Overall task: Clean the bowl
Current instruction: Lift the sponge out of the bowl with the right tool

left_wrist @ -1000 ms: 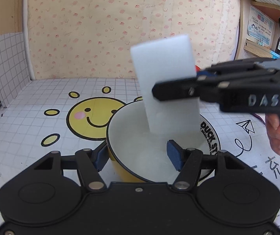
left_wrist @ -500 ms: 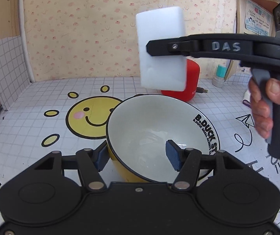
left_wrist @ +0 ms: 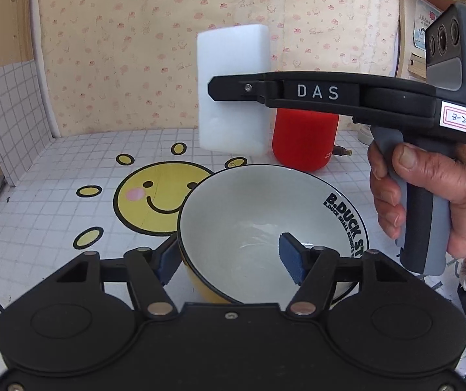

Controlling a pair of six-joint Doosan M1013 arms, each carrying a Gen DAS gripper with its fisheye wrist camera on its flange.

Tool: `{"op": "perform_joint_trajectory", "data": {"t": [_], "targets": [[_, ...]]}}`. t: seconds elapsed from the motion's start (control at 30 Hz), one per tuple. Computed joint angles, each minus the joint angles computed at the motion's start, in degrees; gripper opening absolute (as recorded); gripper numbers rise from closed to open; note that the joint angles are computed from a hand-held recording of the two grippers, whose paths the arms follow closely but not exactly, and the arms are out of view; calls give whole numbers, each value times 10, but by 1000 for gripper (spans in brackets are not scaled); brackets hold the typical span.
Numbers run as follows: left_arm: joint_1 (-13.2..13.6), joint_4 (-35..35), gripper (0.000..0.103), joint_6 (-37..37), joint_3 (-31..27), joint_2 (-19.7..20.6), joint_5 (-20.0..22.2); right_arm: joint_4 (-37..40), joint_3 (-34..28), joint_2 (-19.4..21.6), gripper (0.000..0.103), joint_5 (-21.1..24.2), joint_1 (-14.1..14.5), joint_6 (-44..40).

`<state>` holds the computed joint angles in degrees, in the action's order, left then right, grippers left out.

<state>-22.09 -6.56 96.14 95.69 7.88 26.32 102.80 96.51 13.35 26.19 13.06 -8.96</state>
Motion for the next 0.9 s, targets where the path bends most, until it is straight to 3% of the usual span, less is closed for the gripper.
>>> {"op": "perform_joint_trajectory", "data": {"t": [0.23, 0.53, 0.7, 0.9], "targets": [[-3, 19, 68, -17, -2, -1, 4, -45, -6, 7, 21, 58, -12, 37], [-6, 34, 68, -30, -3, -1, 5, -17, -1, 11, 21, 81, -21, 40], [-7, 20, 70, -6, -3, -1, 8, -85, -15, 20, 21, 92, -20, 92], [-3, 33, 71, -50, -1, -3, 5, -98, -12, 14, 21, 95, -24, 89]]}}
